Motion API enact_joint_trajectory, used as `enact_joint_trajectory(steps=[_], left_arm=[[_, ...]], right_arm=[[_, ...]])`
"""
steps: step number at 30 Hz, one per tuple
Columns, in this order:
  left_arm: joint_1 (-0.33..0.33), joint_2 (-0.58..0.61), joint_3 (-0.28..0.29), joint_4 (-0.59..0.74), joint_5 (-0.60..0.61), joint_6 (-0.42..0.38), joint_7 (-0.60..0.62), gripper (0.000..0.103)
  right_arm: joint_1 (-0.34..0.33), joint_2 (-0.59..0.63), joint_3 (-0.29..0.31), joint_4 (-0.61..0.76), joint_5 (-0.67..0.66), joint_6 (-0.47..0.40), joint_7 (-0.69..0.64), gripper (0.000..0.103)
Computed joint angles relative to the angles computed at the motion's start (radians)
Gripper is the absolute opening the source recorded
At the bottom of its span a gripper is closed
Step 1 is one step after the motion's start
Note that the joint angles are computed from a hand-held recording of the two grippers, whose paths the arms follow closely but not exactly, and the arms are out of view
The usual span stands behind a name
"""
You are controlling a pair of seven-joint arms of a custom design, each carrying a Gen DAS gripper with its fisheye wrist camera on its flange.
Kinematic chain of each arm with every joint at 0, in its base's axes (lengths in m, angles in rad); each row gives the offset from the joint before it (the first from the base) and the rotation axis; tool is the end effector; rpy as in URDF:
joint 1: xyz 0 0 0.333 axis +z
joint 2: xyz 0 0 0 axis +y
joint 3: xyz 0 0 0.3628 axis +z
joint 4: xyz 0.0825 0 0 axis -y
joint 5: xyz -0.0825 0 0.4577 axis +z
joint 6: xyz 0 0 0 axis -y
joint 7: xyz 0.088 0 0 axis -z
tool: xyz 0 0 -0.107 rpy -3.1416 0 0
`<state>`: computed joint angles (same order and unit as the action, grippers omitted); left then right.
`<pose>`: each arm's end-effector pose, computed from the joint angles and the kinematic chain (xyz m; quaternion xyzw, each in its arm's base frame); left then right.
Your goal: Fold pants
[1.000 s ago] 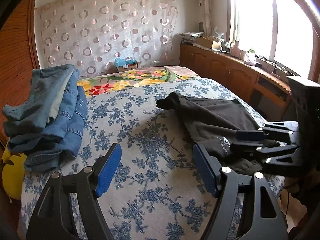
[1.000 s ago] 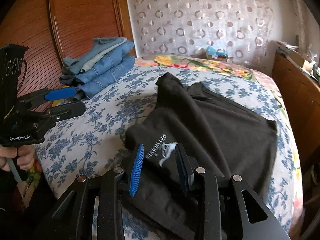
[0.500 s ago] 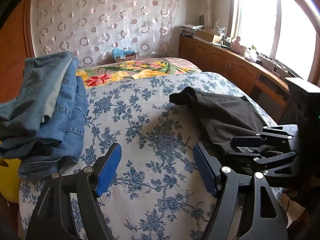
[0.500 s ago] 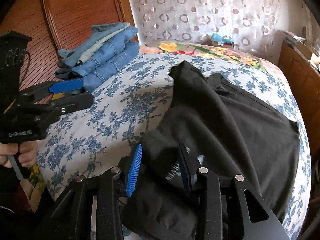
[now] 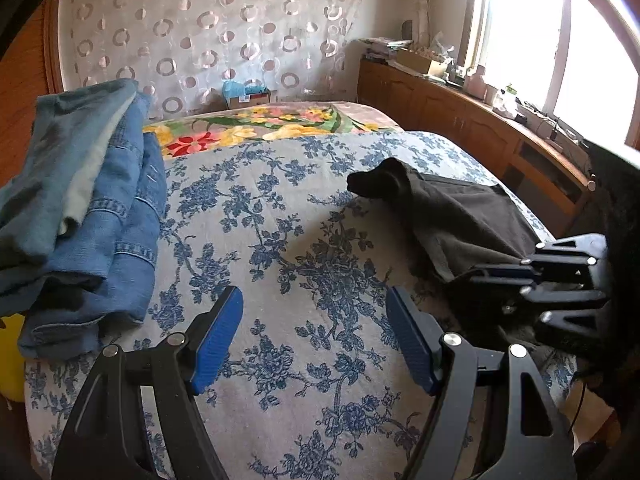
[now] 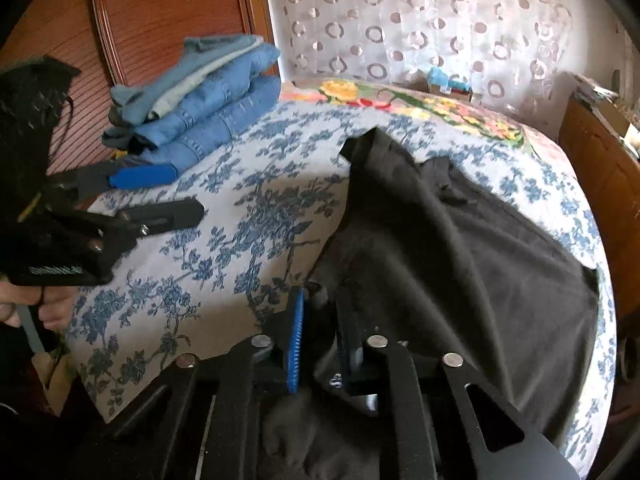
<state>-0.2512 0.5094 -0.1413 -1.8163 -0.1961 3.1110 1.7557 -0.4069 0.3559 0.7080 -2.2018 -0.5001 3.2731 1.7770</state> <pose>0.7281 -0.2678 0.3435 -0.5334 0.7525 -0.3384 0.1862 0.6172 0.2200 0.3418 -0.7853 0.4707 -0.1768 0.3611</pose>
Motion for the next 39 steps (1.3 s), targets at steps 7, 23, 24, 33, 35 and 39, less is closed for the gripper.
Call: enact_joint_trajectory(steps=[7, 23, 24, 33, 35, 39], left_arm=[[-0.042, 0.038, 0.031, 0.064, 0.029, -0.048, -0.032, 0.075], [-0.11, 0.159, 0.05, 0.283, 0.121, -0.167, -0.059, 0.075], [-0.112, 0.168, 0.05, 0.298, 0.127, -0.174, -0.062, 0.075], [-0.137, 0.254, 0.053, 0.445, 0.174, -0.252, -0.089, 0.075], [-0.138, 0.27, 0.053, 0.469, 0.181, -0.268, -0.091, 0.075], [-0.136, 0.296, 0.047, 0.502, 0.188, -0.296, -0.096, 0.075]], right_arm=[[-0.063, -0.031, 0.012, -0.02, -0.044, 0.062, 0.045, 0.008], [0.226, -0.023, -0.444, 0.085, -0.038, 0.089, 0.15, 0.007], [0.223, -0.01, -0.447, 0.097, -0.041, 0.083, 0.161, 0.007], [0.047, 0.082, -0.279, 0.173, -0.057, 0.042, 0.154, 0.02], [0.111, 0.059, -0.352, 0.158, -0.016, 0.045, 0.144, 0.027], [-0.008, 0.054, -0.245, 0.126, -0.051, 0.048, 0.168, 0.028]])
